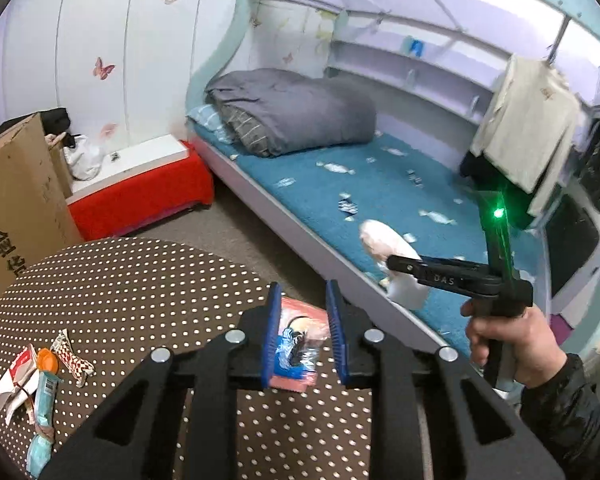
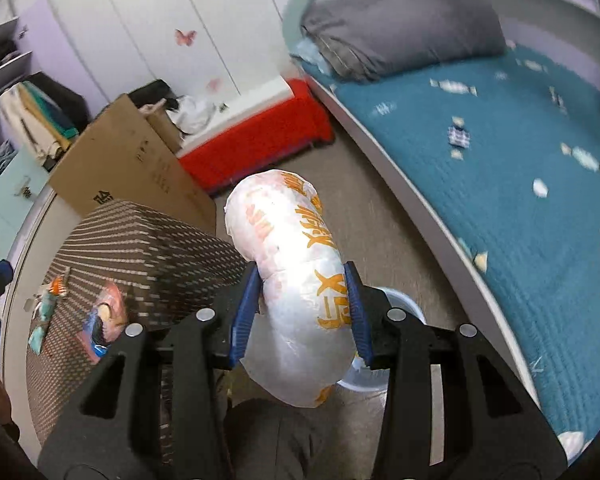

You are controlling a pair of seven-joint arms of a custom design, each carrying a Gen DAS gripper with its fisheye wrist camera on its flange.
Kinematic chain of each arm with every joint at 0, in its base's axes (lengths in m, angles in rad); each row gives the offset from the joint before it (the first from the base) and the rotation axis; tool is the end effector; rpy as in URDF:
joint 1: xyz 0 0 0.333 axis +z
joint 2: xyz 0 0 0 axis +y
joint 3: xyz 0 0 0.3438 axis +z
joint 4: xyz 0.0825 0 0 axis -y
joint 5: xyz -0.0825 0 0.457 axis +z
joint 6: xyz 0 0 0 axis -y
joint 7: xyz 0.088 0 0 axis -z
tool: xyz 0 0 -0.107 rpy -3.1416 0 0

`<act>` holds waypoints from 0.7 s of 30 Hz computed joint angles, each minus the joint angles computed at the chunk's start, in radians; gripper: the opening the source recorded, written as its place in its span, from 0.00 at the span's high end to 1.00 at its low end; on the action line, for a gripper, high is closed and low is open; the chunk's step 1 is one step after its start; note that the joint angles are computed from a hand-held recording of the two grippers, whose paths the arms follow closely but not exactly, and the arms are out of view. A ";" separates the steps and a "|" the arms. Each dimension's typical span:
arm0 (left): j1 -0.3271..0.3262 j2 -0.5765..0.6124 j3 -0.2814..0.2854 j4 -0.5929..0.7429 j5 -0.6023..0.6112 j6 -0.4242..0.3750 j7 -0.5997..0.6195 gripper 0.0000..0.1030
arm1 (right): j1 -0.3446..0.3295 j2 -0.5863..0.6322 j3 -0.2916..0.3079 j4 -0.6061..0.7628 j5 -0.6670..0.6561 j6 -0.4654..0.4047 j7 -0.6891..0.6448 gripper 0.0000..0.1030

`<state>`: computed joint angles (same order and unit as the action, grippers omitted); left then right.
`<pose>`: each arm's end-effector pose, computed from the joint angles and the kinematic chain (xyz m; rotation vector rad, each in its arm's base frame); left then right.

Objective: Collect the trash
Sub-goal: 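Carry the white bag and snack wrapper over the wastebasket with both grippers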

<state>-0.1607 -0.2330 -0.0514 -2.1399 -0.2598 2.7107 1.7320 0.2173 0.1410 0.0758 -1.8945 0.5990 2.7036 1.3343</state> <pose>0.5853 -0.1192 0.6016 -1.6341 1.9715 -0.9593 0.6842 0.1839 0.4960 -1.7327 1.6239 -0.1577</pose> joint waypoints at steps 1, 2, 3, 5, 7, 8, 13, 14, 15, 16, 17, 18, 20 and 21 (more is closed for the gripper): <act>0.008 0.011 -0.007 0.007 0.019 -0.007 -0.018 0.78 | -0.004 0.011 0.002 0.006 0.015 -0.011 -0.009 0.60; 0.006 0.021 -0.006 0.010 0.014 -0.015 -0.014 0.77 | -0.009 0.020 0.006 0.008 0.036 -0.020 -0.027 0.60; 0.009 0.027 -0.010 0.008 0.024 -0.016 -0.014 0.74 | -0.010 0.025 0.009 0.011 0.045 -0.024 -0.036 0.60; 0.025 0.051 -0.030 0.015 0.084 -0.014 -0.042 0.33 | -0.012 0.031 0.015 0.010 0.069 -0.029 -0.061 0.60; 0.025 0.068 -0.034 0.015 0.096 0.000 -0.030 0.24 | -0.015 0.037 0.016 0.009 0.089 -0.031 -0.070 0.60; 0.027 0.088 -0.036 0.027 0.112 -0.010 -0.014 0.24 | -0.017 0.039 0.016 0.010 0.097 -0.032 -0.075 0.60; 0.029 0.159 -0.029 0.091 0.008 -0.116 0.280 0.24 | -0.024 0.032 0.012 -0.002 0.114 -0.039 -0.094 0.60; 0.033 0.164 -0.028 0.098 -0.035 -0.132 0.360 0.24 | -0.025 0.031 0.011 -0.004 0.116 -0.038 -0.098 0.60; 0.036 0.166 -0.031 0.098 -0.062 -0.137 0.444 0.24 | -0.024 0.032 0.010 -0.002 0.114 -0.038 -0.095 0.60; 0.042 0.171 -0.035 0.104 -0.065 -0.150 0.485 0.24 | -0.024 0.031 0.010 -0.003 0.118 -0.037 -0.096 0.60; 0.048 0.187 -0.040 0.122 -0.050 -0.184 0.526 0.24 | -0.025 0.032 0.009 -0.003 0.121 -0.035 -0.098 0.60; 0.056 0.201 -0.048 0.134 -0.023 -0.199 0.542 0.25 | -0.026 0.032 0.009 -0.002 0.124 -0.034 -0.100 0.60; 0.072 0.230 -0.057 0.164 -0.044 -0.246 0.585 0.52 | -0.028 0.033 0.009 -0.004 0.129 -0.033 -0.105 0.60; 0.084 0.243 -0.056 0.192 -0.093 -0.302 0.607 0.54 | -0.028 0.033 0.008 -0.005 0.129 -0.032 -0.105 0.60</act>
<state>-0.0764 0.0096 -0.1078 -1.9483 -0.3532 2.4084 2.3387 0.1894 0.1741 0.0842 -1.8994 0.7278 2.6715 1.2294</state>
